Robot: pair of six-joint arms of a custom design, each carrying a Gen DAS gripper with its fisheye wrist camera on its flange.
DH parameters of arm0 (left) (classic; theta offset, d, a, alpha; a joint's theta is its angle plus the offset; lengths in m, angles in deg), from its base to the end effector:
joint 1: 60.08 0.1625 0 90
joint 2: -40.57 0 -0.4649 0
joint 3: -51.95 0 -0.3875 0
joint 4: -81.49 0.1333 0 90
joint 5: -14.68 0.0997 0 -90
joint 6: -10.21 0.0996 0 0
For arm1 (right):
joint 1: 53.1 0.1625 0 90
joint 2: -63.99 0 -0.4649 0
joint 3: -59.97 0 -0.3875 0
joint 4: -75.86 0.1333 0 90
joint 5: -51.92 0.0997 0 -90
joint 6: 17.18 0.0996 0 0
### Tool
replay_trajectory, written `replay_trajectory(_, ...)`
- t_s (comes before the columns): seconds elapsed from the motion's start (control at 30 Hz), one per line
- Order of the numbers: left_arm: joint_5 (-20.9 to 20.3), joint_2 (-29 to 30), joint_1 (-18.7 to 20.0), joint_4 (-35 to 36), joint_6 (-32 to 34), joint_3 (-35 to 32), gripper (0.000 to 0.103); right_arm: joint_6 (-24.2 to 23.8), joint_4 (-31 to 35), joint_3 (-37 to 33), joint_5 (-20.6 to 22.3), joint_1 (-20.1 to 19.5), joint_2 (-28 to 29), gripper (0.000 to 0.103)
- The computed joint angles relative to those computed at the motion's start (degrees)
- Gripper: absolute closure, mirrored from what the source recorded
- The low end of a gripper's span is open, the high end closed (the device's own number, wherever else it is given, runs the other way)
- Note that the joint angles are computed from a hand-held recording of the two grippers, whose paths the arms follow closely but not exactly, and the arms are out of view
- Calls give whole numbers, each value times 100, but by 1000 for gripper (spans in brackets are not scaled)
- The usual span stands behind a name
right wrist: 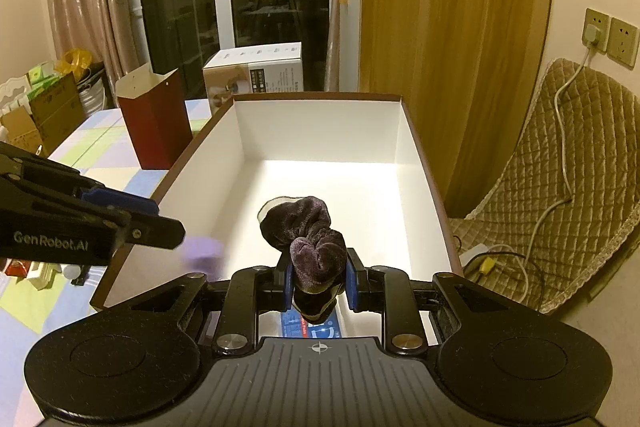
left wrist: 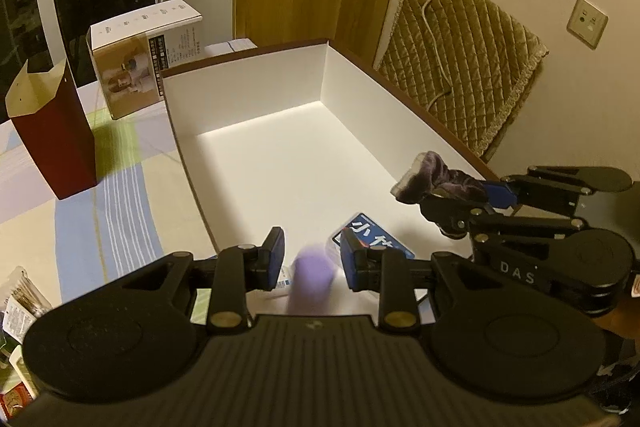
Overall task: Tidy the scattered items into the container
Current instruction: 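Carry the lavender tube and scrunchie over the box and open the left tool, then lower the brown scrunchie into the box and open the right tool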
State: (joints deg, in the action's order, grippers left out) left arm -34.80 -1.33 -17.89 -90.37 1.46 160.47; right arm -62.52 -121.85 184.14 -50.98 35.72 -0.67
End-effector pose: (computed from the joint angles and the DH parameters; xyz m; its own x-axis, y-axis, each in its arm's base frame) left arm -0.3233 -0.5603 0.0704 -0.7384 0.3447 -0.5796 0.6096 0.7087 -0.3552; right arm 0.1000 -0.5366 0.2584 -0.6924 -0.3429 0.6348 -0.6811 0.6010 -0.4182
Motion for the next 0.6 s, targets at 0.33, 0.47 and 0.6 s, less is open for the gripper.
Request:
replay_trajectory(0.33, 160, -179, -18, -71, -105, 186, 78, 2, -17, 4, 7, 19, 15, 76)
replay_trajectory(0.47, 182, -229, -41, -99, -149, 265, 78, 11, -25, -16, -12, 51, 37, 76)
replay_trajectory(0.6, 194, -262, -55, -146, -152, 324, 78, 5, -31, -32, -13, 55, 53, 76)
